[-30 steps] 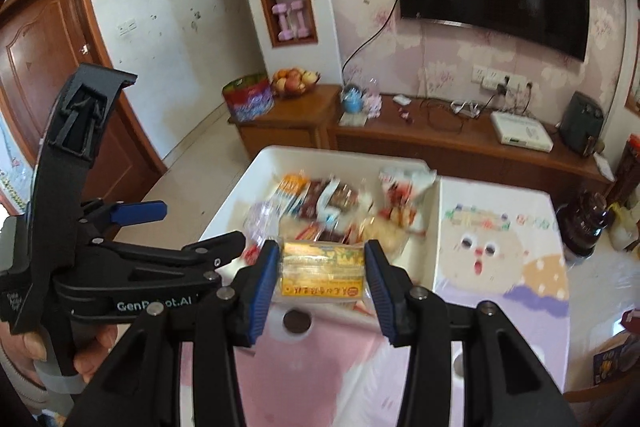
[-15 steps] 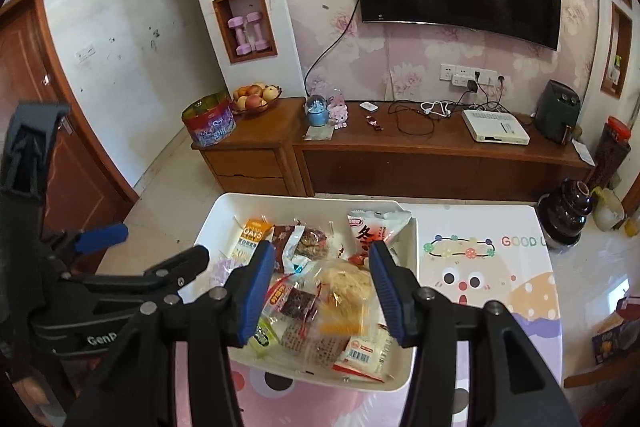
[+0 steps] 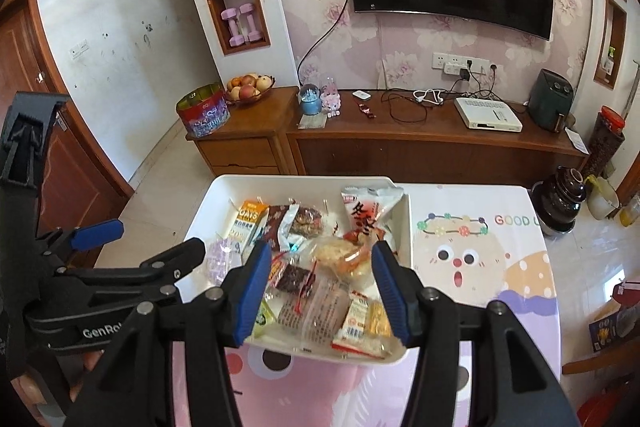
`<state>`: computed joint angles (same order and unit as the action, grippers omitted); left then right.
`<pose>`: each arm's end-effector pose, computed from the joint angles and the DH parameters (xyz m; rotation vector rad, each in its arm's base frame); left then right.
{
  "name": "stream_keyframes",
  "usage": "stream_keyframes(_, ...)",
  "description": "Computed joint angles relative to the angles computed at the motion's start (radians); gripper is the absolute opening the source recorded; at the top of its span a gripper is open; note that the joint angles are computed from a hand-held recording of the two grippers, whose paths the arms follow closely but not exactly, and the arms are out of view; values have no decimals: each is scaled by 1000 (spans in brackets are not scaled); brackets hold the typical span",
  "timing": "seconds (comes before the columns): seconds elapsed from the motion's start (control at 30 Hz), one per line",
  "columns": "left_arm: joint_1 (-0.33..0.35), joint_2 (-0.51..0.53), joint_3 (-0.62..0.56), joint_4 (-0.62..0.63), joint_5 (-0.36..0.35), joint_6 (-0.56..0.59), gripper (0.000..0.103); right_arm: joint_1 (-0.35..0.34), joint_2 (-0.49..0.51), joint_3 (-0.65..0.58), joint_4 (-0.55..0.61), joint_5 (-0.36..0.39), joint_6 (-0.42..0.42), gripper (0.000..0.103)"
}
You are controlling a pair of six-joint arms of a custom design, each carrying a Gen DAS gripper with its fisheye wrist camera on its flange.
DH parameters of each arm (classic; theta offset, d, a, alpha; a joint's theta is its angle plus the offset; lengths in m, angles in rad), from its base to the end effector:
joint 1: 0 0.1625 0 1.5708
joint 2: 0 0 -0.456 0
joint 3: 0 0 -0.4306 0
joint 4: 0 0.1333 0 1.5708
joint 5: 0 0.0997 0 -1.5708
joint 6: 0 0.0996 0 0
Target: Organize snacks
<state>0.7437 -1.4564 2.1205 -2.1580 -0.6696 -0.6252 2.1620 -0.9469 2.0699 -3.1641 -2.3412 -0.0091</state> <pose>-0.2144 -0.4845 0.2808 0.2782 2.3156 -0.6820 0.3731 -0.4410 0.1259 0.4882 -2.3681 0.8323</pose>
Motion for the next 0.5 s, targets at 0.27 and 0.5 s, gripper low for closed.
stream_keyframes(0.27,-118,-122,90,193,-35,-201,102,42,-93,112,57,-14,98,53)
stream_keyframes(0.5,-257,-228,159,405,-109,-406,102,92,-215,236,197,-13,243,53)
